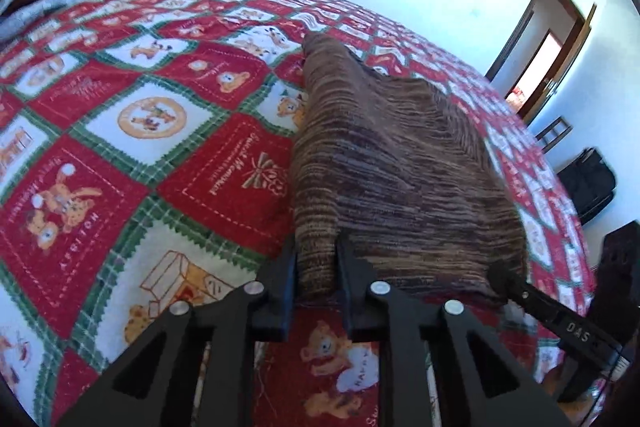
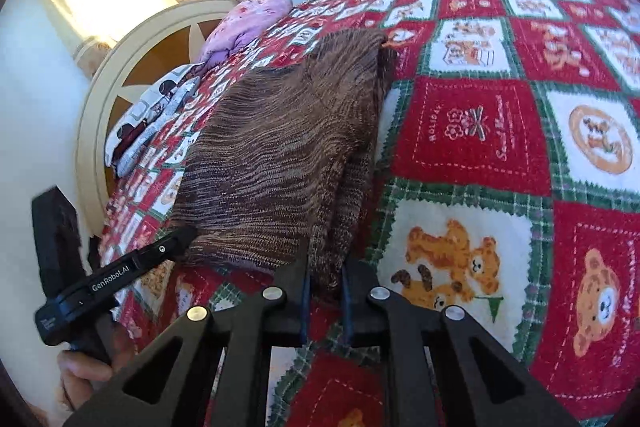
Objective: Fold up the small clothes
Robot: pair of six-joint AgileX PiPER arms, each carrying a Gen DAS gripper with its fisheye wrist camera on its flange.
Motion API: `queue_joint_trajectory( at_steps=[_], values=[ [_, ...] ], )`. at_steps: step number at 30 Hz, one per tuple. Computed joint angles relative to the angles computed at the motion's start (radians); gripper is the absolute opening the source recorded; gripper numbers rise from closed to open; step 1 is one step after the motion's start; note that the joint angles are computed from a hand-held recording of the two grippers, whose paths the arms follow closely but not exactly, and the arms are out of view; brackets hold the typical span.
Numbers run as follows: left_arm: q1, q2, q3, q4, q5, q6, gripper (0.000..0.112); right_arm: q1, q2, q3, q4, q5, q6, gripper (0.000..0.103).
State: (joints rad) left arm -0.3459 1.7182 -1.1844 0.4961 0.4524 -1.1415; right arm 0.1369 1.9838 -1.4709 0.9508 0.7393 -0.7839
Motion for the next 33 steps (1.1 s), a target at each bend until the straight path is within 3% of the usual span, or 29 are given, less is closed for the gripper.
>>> queue_joint_trajectory(
  at_steps=[4,6,8,10,12,16,18,20,23,26,30,33],
  values=[
    [-0.050,0.000,-0.040,0.076,0.127,-0.051,0.026,0.019,-0.053,0.043,-0.055,-0.049,0.028,0.017],
    [-0.090,0.002,-0.048,0.142,0.199,-0.102,0.032,0.022,-0.099,0.093,-0.066,-0.088,0.035,0.020],
    [-0.134,0.006,-0.054,0.207,0.270,-0.137,0.035,0.024,-0.152,0.153,-0.064,-0.138,0.026,0.028],
    [-0.171,0.003,-0.054,0.251,0.321,-0.160,0.047,0.038,-0.211,0.209,-0.099,-0.209,0.048,0.059],
    [-0.201,-0.011,-0.043,0.290,0.354,-0.195,0.061,0.054,-0.277,0.272,-0.075,-0.292,0.015,0.066],
    [-0.276,-0.046,-0.033,0.368,0.434,-0.258,0.085,0.104,-0.384,0.348,-0.158,-0.418,0.065,0.067],
    [-0.311,-0.044,-0.057,0.382,0.502,-0.261,0.089,0.134,-0.434,0.386,-0.236,-0.481,0.142,0.073],
    [-0.345,-0.053,-0.058,0.414,0.545,-0.285,0.089,0.147,-0.479,0.426,-0.214,-0.519,0.134,0.076],
    [-0.394,-0.081,-0.038,0.462,0.578,-0.330,0.097,0.149,-0.531,0.461,-0.206,-0.526,0.140,0.076],
    [-0.431,-0.111,-0.027,0.477,0.601,-0.359,0.101,0.157,-0.566,0.474,-0.359,-0.517,0.301,0.076],
    [-0.495,-0.120,-0.047,0.494,0.699,-0.397,0.103,0.154,-0.628,0.509,-0.337,-0.496,0.297,0.076],
    [-0.536,-0.125,-0.057,0.518,0.763,-0.413,0.103,0.170,-0.684,0.539,-0.412,-0.520,0.373,0.076]
  ],
)
